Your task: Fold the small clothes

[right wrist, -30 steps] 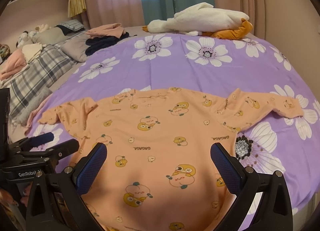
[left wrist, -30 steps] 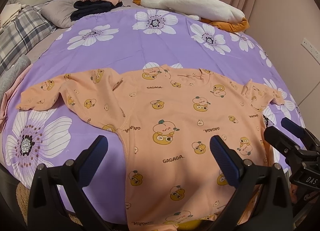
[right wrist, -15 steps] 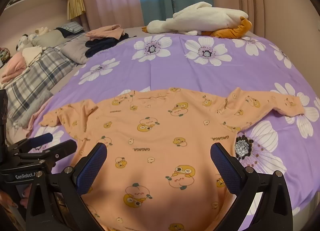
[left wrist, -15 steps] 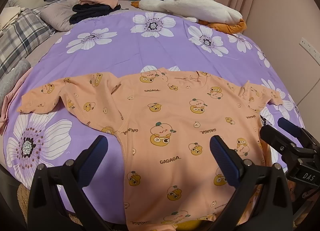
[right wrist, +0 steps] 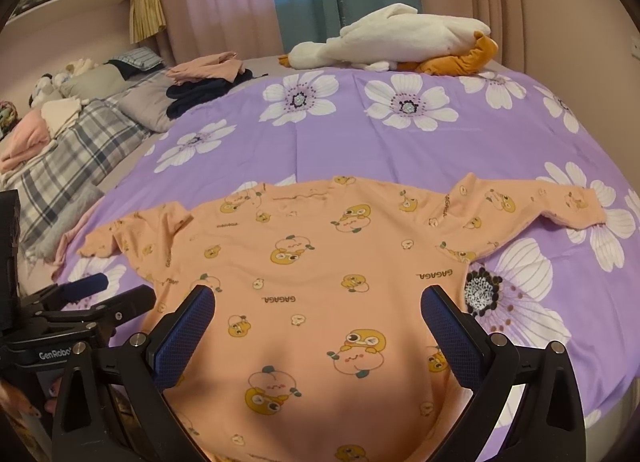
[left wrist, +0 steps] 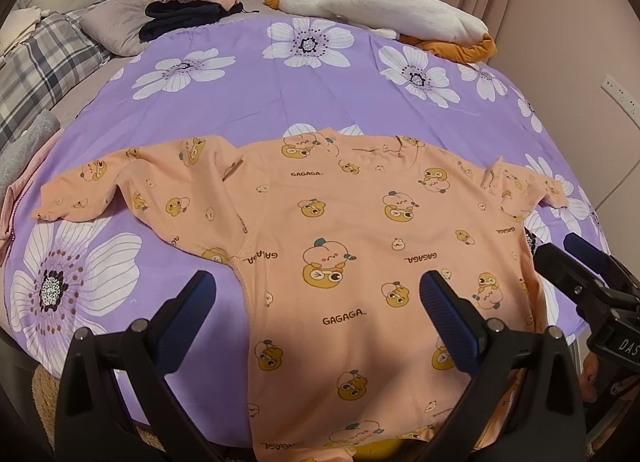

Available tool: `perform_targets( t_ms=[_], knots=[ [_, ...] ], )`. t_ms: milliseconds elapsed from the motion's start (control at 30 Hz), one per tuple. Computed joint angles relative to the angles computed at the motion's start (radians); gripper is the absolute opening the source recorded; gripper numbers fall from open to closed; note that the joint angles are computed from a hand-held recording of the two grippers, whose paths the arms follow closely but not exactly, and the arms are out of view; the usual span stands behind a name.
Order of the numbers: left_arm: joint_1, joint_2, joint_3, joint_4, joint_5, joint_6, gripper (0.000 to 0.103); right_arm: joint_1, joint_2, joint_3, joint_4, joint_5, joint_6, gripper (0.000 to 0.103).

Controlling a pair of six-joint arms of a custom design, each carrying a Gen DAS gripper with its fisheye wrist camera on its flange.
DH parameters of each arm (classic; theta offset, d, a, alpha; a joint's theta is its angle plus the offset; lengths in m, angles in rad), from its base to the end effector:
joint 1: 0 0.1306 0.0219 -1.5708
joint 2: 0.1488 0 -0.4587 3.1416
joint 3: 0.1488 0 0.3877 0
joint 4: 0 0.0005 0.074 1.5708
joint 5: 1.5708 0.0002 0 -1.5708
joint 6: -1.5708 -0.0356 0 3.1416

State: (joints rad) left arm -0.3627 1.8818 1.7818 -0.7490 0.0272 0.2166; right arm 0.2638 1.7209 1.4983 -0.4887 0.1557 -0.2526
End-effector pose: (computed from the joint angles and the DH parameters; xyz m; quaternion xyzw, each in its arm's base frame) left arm 0.6385 -0.2439 0.4206 0.0731 0.9326 -0.1130 0.3347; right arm 0.5979 0.1552 0.4120 0.0273 0.9065 0.0377 0.4197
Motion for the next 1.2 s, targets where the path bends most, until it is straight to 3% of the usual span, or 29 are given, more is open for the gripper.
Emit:
perform_targets(
  t_ms=[900,1200],
  knots=[
    [0.001,0.019,0.023,-0.033,0.015,-0.004,0.102,-0.004,0.012,0.009,-0.008,-0.020,-0.014,0.102],
    [0.007,0.037,0.050,-0.048,0.028,-0.003,0.102,-0.046,-0.010,-0.019,0.040,-0.065,-0.079,0.102]
  ],
)
